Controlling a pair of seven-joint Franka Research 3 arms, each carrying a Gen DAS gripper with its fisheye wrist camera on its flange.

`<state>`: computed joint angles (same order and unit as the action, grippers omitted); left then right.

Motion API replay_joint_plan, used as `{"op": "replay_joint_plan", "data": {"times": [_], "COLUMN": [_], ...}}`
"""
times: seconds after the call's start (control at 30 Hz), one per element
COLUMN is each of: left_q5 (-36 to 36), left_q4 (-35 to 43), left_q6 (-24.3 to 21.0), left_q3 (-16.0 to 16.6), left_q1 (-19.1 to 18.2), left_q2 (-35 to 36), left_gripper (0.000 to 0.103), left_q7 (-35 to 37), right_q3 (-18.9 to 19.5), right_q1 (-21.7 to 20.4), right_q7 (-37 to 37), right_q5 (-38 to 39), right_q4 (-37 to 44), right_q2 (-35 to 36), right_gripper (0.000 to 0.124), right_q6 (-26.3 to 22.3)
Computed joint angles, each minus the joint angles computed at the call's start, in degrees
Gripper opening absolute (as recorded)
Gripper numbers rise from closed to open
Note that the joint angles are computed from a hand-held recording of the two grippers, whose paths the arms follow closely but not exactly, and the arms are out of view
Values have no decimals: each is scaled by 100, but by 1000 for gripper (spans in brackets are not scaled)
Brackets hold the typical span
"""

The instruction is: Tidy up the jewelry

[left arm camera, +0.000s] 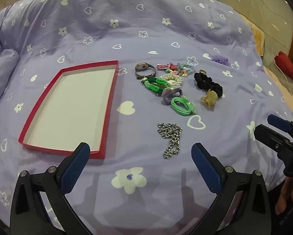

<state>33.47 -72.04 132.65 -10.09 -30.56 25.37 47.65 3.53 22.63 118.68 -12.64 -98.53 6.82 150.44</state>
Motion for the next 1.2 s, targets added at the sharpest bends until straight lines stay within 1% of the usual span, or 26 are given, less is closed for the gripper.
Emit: {"op": "replay_joint_plan", "data": {"times": [0.03, 0.07, 0.17, 0.2, 0.23, 0.27, 0.5, 0.97, 1.2], "left_q5": [-121, -187, -220, -216, -199, -223, -173, -52, 41], "left_q4": [-327, -454, -219, -237, -128, -133, -305, -276, -289], "left_q6": [283, 435, 153, 177, 45, 50, 108, 27, 22], "left_q3": [-104, -39, -50, -44, -39, -46, -39, -35, -33], "left_q1": [194, 187, 159, 164, 122, 141, 165, 138, 110], "left_q2": [-145, -206, -80, -82, -41, -57, -194, -220, -250], "left_gripper": [103, 103, 103, 103, 103, 103, 103, 103, 103], "left_q7": [-224, -190, -120, -121, -111, -73, -191, -259, -355], "right_q3": [12, 17, 12, 13, 8, 19, 18, 16, -28], "right_q1": [-14, -19, 1, 10, 26, 29, 46, 66, 123], "right_q7": [-80, -108, -94, -98, -80, -103, -129, -93, 249], "right_q5": [61, 110, 117, 121, 97, 144, 212, 148, -335], "right_q4": [-21, -26, 13, 38, 73, -20, -12, -83, -220], "right_q2": [-3, 1, 36, 55, 78, 3, 34, -12, -82], "right_gripper": [99, 99, 99, 99, 99, 98, 99, 98, 99], "right_q6": [69, 86, 83, 84, 78, 182, 272, 447, 722]}}
